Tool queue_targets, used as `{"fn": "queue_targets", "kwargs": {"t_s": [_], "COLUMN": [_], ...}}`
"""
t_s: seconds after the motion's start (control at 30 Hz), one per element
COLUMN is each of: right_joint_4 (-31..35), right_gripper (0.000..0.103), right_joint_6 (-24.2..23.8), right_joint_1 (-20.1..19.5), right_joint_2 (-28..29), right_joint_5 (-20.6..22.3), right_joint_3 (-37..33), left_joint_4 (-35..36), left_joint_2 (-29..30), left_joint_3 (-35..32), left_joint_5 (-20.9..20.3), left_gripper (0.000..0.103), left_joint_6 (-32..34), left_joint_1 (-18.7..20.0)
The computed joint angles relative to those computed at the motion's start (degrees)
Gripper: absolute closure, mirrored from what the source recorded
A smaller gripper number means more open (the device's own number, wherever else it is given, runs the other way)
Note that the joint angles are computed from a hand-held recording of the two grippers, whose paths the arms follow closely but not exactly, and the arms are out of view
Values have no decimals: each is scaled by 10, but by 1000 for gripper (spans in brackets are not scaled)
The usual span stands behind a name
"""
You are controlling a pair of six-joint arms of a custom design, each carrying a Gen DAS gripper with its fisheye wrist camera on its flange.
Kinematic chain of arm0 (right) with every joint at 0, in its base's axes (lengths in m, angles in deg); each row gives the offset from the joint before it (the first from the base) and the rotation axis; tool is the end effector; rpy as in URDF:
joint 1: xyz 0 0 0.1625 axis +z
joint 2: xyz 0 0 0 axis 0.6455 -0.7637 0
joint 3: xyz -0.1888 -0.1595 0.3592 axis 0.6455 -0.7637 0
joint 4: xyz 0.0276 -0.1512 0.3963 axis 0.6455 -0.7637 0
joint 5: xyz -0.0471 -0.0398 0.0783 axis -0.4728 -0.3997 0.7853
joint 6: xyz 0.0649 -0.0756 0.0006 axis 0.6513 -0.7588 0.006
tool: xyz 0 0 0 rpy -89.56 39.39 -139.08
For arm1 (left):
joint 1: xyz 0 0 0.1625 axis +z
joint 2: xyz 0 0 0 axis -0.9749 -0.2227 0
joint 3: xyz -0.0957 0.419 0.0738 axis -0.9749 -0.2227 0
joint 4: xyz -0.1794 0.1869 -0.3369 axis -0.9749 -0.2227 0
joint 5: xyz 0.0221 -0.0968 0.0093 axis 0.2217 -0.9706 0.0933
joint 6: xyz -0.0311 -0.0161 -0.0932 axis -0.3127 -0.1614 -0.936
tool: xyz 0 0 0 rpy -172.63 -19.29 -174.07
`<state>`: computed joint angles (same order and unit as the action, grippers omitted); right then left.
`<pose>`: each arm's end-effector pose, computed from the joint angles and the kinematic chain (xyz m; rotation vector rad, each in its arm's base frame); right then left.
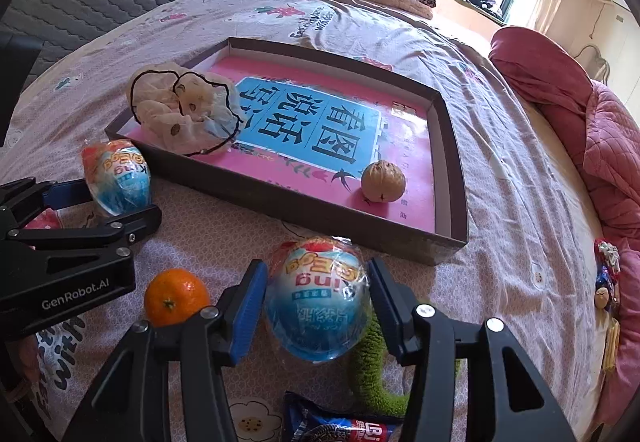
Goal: Organize objects
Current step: 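Close the left tool on the red-blue egg while the right tool closes on the blue egg, then lift both held Kinder eggs off the bed and carry them toward the tray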
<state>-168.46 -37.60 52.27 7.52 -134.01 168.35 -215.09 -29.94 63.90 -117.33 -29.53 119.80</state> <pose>0.0805 -0.3629 0.1034 0.3867 -2.1395 0.5864 -0.1769 -0.4363 -0.0428 0.5141 2.3981 -0.4919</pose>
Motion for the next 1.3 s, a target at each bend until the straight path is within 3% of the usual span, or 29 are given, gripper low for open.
{"fn": "queue_targets", "kwargs": {"t_s": [0.13, 0.33, 0.4, 0.83, 1.3], "right_joint_4": [9, -11, -15, -21, -25], "right_gripper": [51, 52, 52, 52, 52], "right_joint_6": [5, 8, 6, 10, 20], "right_joint_1": [-12, -32, -32, 2, 20], "right_joint_2": [8, -7, -12, -30, -36], "right_joint_5": [-12, 40, 49, 67, 66], "right_joint_3": [-5, 14, 18, 35, 48], "left_joint_4": [-6, -22, -27, -56, -73], "left_joint_2": [1, 3, 3, -10, -27], "left_joint_3": [0, -1, 0, 12, 39], "left_joint_5": [-3, -10, -11, -30, -30], "left_gripper": [30, 31, 37, 46, 46], "left_joint_6": [2, 11, 12, 18, 24], "left_joint_1": [6, 13, 14, 22, -3]}}
